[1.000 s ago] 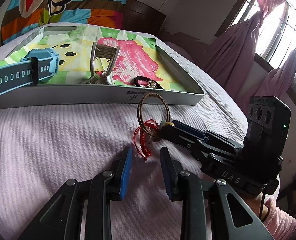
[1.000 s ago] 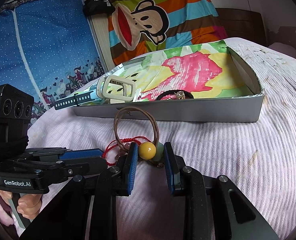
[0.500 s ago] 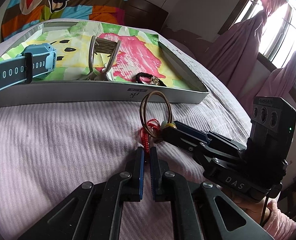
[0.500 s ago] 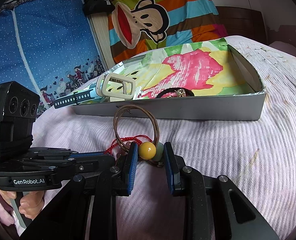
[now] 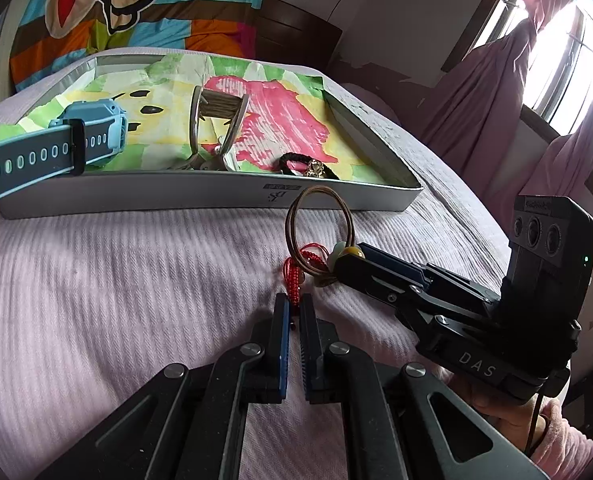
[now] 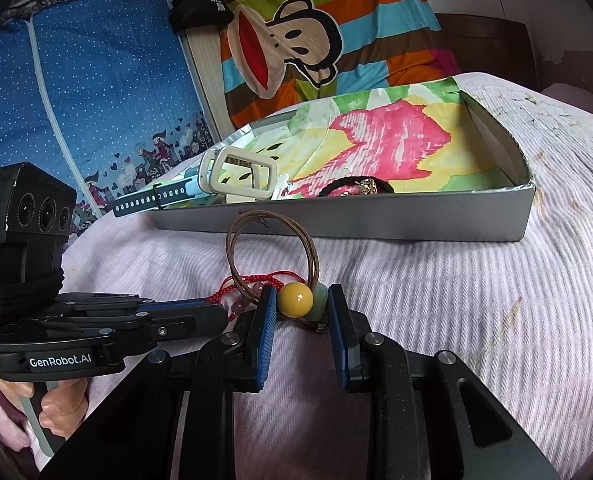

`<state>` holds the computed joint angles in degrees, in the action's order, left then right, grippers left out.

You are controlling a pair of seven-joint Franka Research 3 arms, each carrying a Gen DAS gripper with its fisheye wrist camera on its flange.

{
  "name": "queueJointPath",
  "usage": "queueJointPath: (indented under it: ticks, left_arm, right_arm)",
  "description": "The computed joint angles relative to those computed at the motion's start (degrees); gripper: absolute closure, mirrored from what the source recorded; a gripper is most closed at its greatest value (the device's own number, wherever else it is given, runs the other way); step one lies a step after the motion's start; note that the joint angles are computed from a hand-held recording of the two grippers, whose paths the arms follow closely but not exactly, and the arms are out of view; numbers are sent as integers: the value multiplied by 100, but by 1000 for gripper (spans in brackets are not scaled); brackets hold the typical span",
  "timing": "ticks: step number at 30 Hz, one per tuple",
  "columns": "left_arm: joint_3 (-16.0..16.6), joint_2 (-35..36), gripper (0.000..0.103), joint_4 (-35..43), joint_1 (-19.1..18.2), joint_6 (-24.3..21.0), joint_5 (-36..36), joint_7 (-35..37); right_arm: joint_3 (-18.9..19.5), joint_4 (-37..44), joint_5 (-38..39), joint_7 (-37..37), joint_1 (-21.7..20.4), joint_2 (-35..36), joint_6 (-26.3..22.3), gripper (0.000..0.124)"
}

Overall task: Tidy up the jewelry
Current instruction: 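Carry the red bracelet with the left tool into the tray while the right carries the hair tie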

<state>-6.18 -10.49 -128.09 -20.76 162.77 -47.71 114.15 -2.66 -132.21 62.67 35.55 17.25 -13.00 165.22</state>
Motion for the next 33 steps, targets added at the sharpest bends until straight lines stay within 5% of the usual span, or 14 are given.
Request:
queueJointPath:
  ticks: [7, 12, 15, 21, 27, 33]
  left_arm:
    - [195, -475, 98, -246, -137, 339, 349, -103]
    - [326, -446, 98, 95, -120, 592, 773, -409]
    - [165, -186, 98, 476, 216, 712, 1586, -1112]
    - [-152, 610, 98, 1474, 959, 257, 3461, -2769]
    - [-300, 1273, 98, 2327, 1238, -688, 3861, -3381]
    - [-452, 1508, 98, 2612, 1354, -1206, 3940, -3453]
  right_arm:
    - [-191, -60, 1658, -1539, 313, -343, 339, 102]
    - [-17, 252, 1897, -1549, 141, -325, 525, 102]
    - [102, 568, 1161, -759, -23, -86, 596, 102]
    - [412, 1308, -1785, 2346, -615, 658, 342, 102]
    - [412, 2155, -4091, 4605, -771, 1410, -398, 102]
    - [341, 2580, -4926, 5384, -670, 1818, -908, 102]
